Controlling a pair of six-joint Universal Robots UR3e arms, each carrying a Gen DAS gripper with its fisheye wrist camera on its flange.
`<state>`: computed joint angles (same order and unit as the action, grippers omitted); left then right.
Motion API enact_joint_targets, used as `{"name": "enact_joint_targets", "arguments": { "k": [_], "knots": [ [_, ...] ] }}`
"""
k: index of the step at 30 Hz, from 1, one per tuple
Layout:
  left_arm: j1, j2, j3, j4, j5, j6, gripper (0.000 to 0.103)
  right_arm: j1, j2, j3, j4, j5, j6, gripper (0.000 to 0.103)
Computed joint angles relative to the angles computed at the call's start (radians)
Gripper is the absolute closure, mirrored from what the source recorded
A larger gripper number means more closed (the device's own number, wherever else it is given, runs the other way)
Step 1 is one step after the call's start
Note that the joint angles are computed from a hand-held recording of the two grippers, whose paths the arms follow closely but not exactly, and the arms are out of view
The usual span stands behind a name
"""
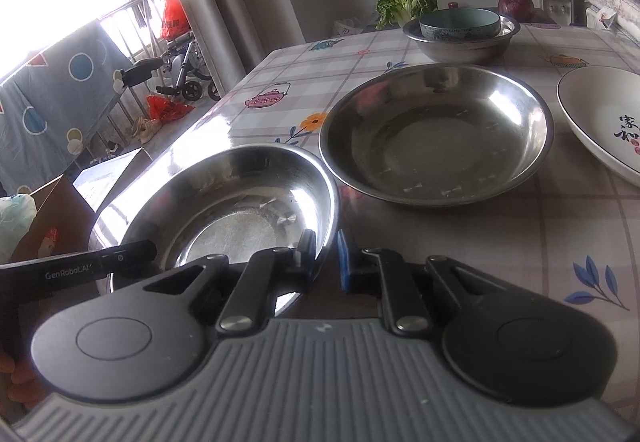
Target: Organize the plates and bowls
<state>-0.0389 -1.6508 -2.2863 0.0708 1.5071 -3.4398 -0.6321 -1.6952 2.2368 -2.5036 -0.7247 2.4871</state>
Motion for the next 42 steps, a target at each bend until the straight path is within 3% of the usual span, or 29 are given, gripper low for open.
{"name": "enact_joint_targets", "arguments": {
  "k": [3,9,14,16,21,25,27,34,38,42],
  "knots": [
    [0.017,0.020,-0.020,-0.005,-0.029,0.001,0.087,0.016,0.045,-0.032,-0.004,-0.005,0.043,0.090],
    [-0.002,-0.002,0.007,-0.011,0.004,-0.001,0.086,0.054,0.130,-0.081,-0.026,-0.015,0.110,0.089],
    [-0.011,-0.013,0.037,-0.029,0.017,-0.009,0.085,0.059,0.108,-0.064,-0.018,-0.012,0.085,0.091],
    [-0.003,0.007,0.026,-0.046,0.003,0.012,0.085,0.043,0.071,-0.061,0.042,-0.004,0.042,0.090],
    [0.051,0.083,-0.026,-0.099,-0.089,0.060,0.084,-0.038,-0.007,-0.107,0.391,0.015,-0.139,0.090],
    [0.053,0.083,-0.041,-0.073,-0.089,0.056,0.071,-0.097,-0.062,-0.091,0.548,0.029,-0.235,0.091],
    [0.041,0.058,-0.023,-0.062,-0.065,0.050,0.065,-0.104,-0.078,-0.071,0.533,0.034,-0.229,0.089],
    [0.017,-0.031,0.052,-0.060,-0.045,0.055,0.065,-0.050,-0.031,-0.046,0.311,0.016,-0.084,0.089],
    [-0.012,-0.042,0.076,-0.071,-0.024,0.062,0.064,-0.041,-0.017,-0.042,0.283,0.023,-0.062,0.088],
    [0.010,-0.006,0.047,-0.086,-0.091,0.069,0.064,-0.049,-0.056,-0.028,0.276,0.006,-0.088,0.088]
  ]
}}
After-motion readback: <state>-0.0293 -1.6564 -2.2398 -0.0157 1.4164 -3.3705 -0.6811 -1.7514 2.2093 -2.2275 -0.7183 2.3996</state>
